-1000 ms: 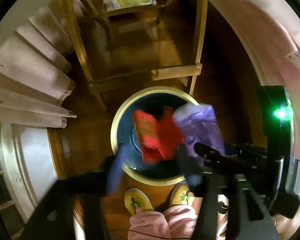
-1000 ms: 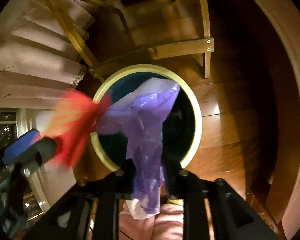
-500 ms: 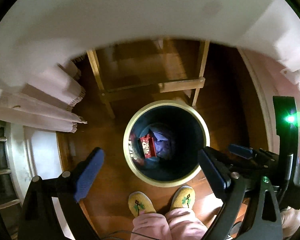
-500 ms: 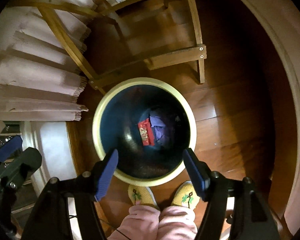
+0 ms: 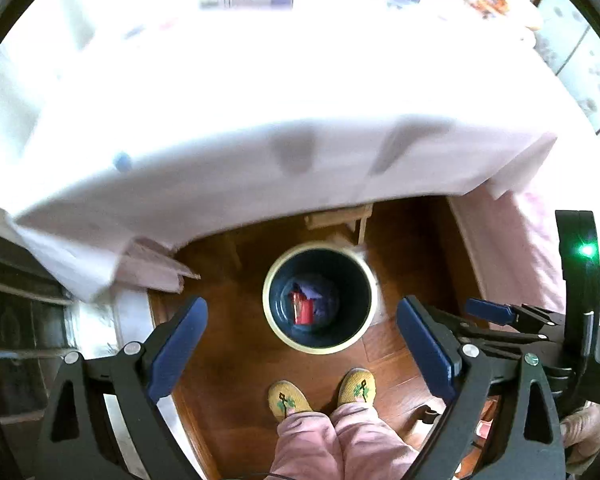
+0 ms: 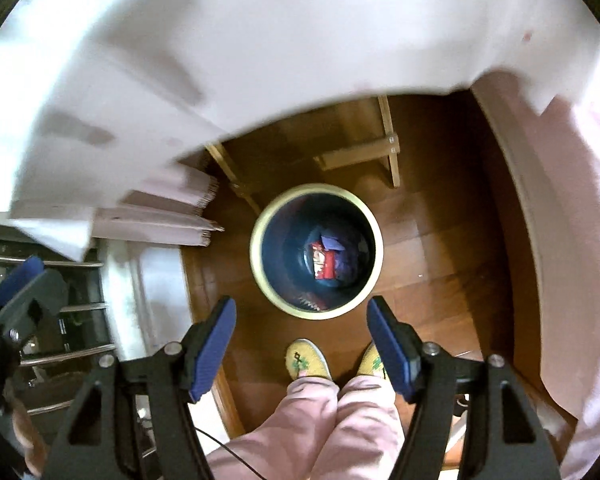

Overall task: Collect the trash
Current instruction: 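Raise both tools back toward the table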

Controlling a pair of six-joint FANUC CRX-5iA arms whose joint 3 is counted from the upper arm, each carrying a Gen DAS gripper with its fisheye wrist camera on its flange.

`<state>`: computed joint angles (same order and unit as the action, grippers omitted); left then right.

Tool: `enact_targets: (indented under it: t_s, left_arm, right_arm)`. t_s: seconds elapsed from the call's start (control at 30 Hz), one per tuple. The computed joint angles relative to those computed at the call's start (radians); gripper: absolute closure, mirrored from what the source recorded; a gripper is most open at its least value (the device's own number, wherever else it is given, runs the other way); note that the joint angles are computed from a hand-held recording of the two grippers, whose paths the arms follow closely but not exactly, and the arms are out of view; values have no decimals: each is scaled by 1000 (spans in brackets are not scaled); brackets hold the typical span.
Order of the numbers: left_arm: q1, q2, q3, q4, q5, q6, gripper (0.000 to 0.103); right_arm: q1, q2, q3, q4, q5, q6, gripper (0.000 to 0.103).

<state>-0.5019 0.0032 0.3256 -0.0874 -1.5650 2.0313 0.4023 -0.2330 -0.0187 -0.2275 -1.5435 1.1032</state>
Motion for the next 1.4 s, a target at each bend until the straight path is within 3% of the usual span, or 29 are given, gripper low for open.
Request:
enact_targets:
  t_s: [0.33,0.63,0.93,1.23,1.33,1.4]
  left_arm:
    - [37,30,302,-51,-123,-94,9]
    - [15,103,538,-216,-177,-133,9]
    - [136,154,602,-84,-171,-147,9]
    - [206,296,738,-51,-183,-75,9]
    - [213,407,874,-66,-233,-39,9]
    - [209,535,1064,-94,-324,-9,9]
  right_arm:
    - [95,-8,249,115,-91,-56,35]
    - [180,57,418,250,-76,-78,35]
    - [181,205,636,299,-78,-12,35]
    - [53,446,927,210,-129,160,39]
    - [-37,630,1193,70,-244,235,49]
    - [-77,770,1403,10,-330,271,51]
